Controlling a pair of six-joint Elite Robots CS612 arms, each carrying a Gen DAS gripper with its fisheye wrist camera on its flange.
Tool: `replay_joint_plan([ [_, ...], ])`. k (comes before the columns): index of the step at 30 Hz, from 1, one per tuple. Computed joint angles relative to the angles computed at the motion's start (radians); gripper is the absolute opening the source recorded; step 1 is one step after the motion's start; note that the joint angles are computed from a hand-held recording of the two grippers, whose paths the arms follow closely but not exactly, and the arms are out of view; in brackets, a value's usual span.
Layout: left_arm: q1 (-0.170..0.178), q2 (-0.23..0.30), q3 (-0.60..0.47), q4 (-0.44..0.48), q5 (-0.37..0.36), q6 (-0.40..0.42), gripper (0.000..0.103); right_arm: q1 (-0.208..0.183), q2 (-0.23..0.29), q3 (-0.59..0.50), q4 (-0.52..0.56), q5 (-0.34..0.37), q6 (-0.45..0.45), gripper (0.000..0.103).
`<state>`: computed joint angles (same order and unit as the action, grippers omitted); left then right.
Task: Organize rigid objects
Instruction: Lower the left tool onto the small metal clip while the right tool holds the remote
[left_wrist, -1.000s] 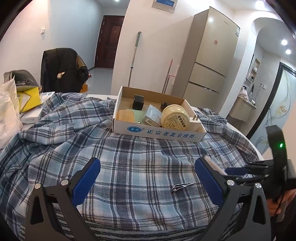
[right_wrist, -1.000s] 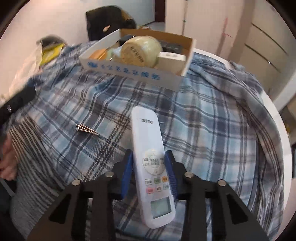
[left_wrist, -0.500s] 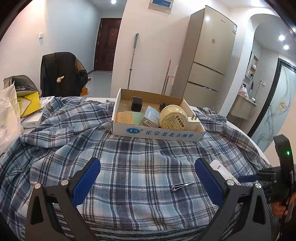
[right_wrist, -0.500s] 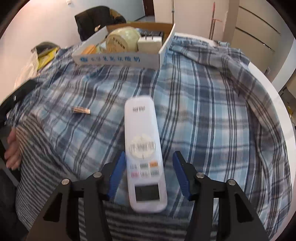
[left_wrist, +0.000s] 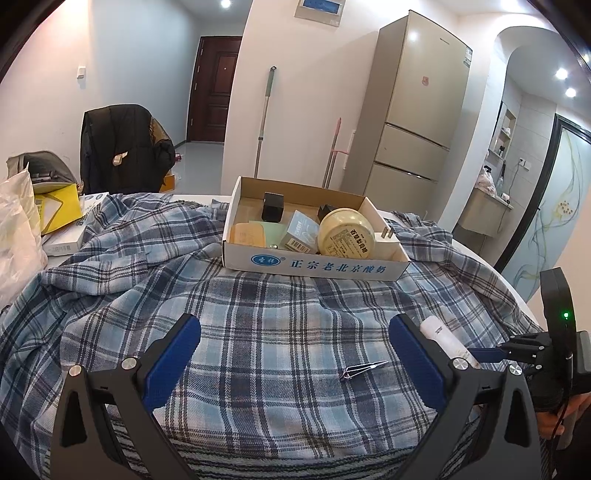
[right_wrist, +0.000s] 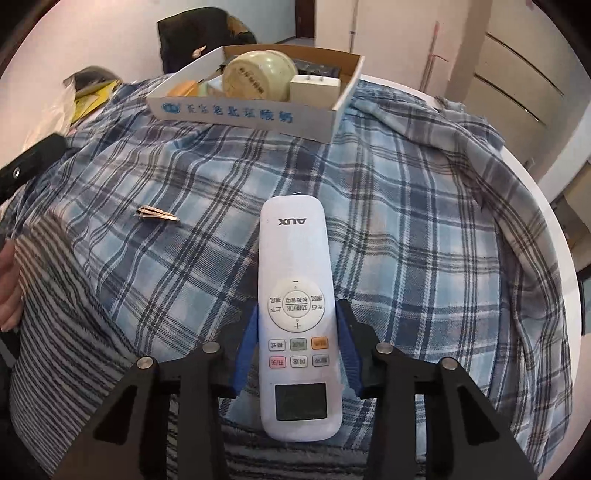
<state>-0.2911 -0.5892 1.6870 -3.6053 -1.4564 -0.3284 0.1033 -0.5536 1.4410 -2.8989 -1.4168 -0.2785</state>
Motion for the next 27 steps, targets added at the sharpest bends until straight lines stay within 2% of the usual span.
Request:
replay_joint_plan([
  [3,-0.005,-0.005,0.004,0.014,0.028,0.002,0.103,0.000,-0.006,0.020,-0.051,-0.028,0.052,0.039],
  [5,-0.021,-0.029,0.018,0.076,0.152,0.025,0.103,-0.010,-0.022,0.044,-0.084,0.008,0.108,0.039],
  [6,-0.024,-0.035,0.029,0.061,0.182,0.052,0.103,-0.017,-0.032,0.057,-0.093,0.040,0.146,0.039],
  [8,-0.015,-0.052,0.052,0.029,0.146,0.099,0.103,-0.026,-0.050,0.077,-0.099,0.077,0.209,0.039],
  [10,0.002,-0.070,0.065,0.044,0.053,0.134,0.100,-0.021,-0.060,0.098,-0.149,0.073,0.243,0.039],
  [13,0.014,-0.081,0.056,0.120,-0.055,0.197,0.088,-0.012,-0.066,0.115,-0.200,0.073,0.257,0.039],
  [15,0.012,-0.084,0.041,0.188,-0.097,0.265,0.069,-0.006,-0.062,0.118,-0.220,0.080,0.258,0.039],
  [16,0.011,-0.084,0.035,0.213,-0.123,0.288,0.064,-0.006,-0.060,0.116,-0.219,0.080,0.263,0.039],
  [18,0.011,-0.076,0.002,0.298,-0.196,0.364,0.043,-0.003,-0.050,0.104,-0.203,0.072,0.272,0.039],
  [22,-0.014,-0.057,-0.041,0.390,-0.157,0.489,0.032,0.000,-0.034,0.094,-0.202,0.033,0.279,0.039],
  [24,-0.019,-0.048,-0.061,0.427,-0.148,0.510,0.023,0.001,-0.028,0.090,-0.203,0.011,0.283,0.039],
  [27,-0.026,-0.028,-0.089,0.440,-0.079,0.501,0.023,-0.006,-0.021,0.088,-0.196,0.028,0.290,0.039],
])
